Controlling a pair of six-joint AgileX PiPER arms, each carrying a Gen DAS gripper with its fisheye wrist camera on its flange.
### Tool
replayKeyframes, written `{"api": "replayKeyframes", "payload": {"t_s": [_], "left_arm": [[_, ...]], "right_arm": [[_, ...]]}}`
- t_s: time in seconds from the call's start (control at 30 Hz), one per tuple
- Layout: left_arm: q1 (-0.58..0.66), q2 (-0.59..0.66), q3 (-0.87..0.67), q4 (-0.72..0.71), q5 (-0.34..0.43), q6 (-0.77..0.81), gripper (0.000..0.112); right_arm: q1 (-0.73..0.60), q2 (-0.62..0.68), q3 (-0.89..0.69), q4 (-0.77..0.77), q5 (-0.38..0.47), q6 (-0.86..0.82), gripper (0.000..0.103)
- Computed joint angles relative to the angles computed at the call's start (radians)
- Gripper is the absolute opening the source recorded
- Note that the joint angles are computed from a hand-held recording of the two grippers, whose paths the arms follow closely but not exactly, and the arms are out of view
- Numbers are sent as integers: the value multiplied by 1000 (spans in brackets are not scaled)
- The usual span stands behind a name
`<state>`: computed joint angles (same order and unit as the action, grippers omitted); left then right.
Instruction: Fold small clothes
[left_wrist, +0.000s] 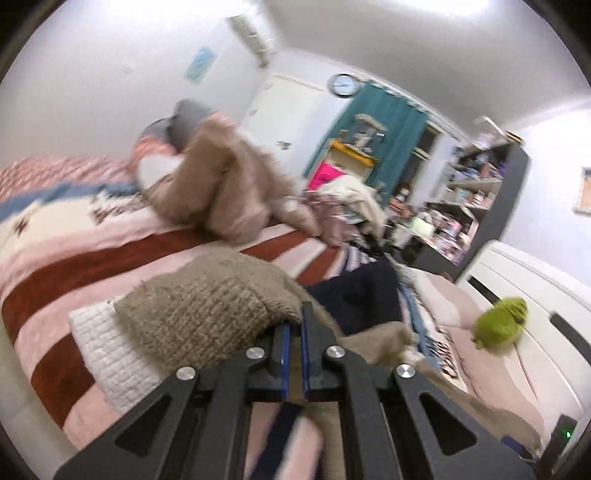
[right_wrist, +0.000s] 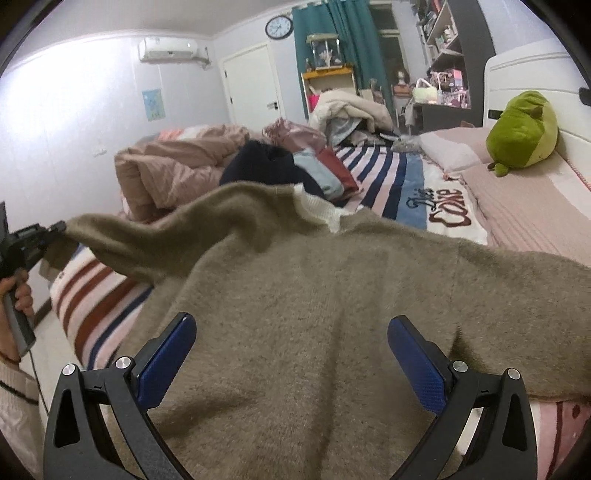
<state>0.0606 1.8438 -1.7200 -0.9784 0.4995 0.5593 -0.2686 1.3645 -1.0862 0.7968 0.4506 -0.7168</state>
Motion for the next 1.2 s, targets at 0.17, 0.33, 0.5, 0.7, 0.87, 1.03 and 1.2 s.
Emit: {"api": "replayKeyframes", "payload": {"t_s": [0.17, 0.33, 0.5, 0.7, 0.87, 1.03, 1.2], "left_arm": [[-124, -33, -48, -9, 102, 35, 2], [-310, 40, -130, 75, 230, -41, 2], [-474, 178, -222, 283, 351, -234, 6], [-490, 67, -57, 272, 338, -174, 64], [-403, -111, 133, 214, 272, -35, 88], [-304, -261, 278, 358, 84, -145, 100], [-191, -311, 386, 427, -86, -197, 100]], "right_arm": [[-99, -67, 42, 181, 62, -175, 103], [-227, -126, 78, 290, 147, -291, 103], [-316, -158, 117, 301, 189, -340, 103], [-422, -161, 145, 302, 275, -377, 103], [-397, -168, 140, 296, 291, -351, 103], [-190, -157, 66, 214, 202, -251, 103], [116, -73, -48, -4, 94, -35, 103]]}}
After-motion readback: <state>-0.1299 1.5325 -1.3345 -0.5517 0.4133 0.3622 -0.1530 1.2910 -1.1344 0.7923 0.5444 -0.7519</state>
